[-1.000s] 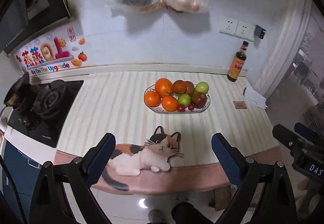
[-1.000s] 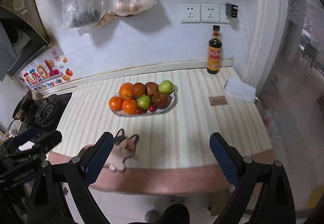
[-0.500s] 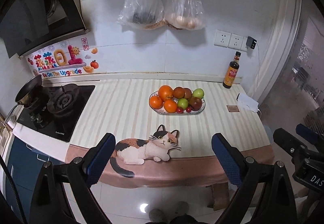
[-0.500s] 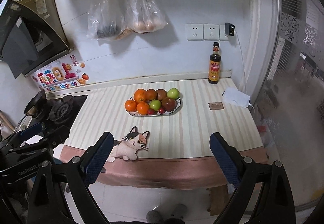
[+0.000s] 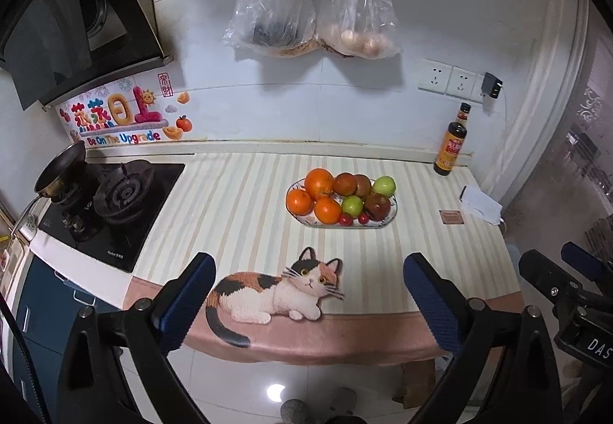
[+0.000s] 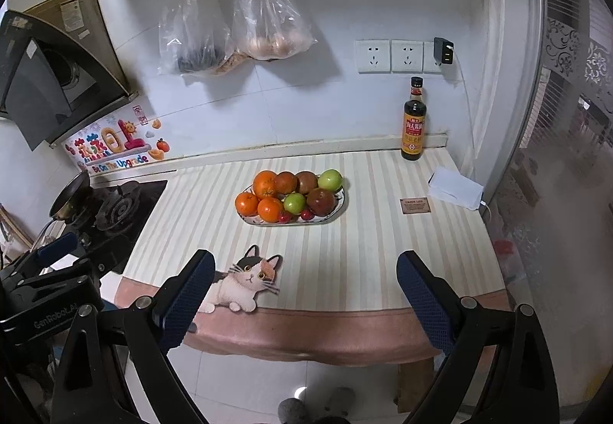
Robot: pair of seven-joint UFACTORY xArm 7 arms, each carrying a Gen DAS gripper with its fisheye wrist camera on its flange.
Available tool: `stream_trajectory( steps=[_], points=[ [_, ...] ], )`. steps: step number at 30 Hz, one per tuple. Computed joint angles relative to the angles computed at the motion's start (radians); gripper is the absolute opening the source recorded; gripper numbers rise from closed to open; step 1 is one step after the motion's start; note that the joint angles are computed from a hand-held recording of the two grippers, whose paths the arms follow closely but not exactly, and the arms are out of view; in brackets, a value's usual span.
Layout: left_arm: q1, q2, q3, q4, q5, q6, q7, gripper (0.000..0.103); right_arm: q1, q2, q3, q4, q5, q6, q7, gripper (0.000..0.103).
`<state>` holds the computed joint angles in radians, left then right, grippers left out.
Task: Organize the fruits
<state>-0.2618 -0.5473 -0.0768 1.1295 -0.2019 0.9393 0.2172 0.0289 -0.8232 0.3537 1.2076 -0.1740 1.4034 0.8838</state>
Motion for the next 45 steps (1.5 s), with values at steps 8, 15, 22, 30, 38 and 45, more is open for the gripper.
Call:
stream_trajectory(
  steps=[8, 15, 22, 30, 38, 45],
  points=[
    [0.014, 0.130, -0.047, 0.065, 0.065, -0.030, -0.055, 0.101, -0.004, 0.070, -0.070, -0.054, -0.019, -0.104, -0.046, 0.098],
    [0.011, 0.218, -0.060, 0.120, 0.104, -0.028, -0.089, 0.101, -0.003, 0.139, -0.114, -0.072, -0.026, -0.154, -0.076, 0.098],
    [0.007, 0.272, -0.070, 0.157, 0.142, -0.023, -0.119, 0.101, 0.004, 0.183, -0.144, -0.081, -0.016, -0.183, -0.089, 0.098],
    [0.003, 0.292, -0.065, 0.170, 0.149, -0.014, -0.127, 0.101, 0.005, 0.205, -0.150, -0.071, -0.025, -0.187, -0.096, 0.098],
    [0.002, 0.292, -0.064, 0.170, 0.147, -0.016, -0.128, 0.101, 0.006, 0.202, -0.158, -0.078, -0.019, -0.184, -0.098, 0.098],
    [-0.002, 0.293, -0.065, 0.178, 0.141, -0.013, -0.130, 0.101, 0.011, 0.195, -0.155, -0.083, -0.011, -0.177, -0.100, 0.098]
  ],
)
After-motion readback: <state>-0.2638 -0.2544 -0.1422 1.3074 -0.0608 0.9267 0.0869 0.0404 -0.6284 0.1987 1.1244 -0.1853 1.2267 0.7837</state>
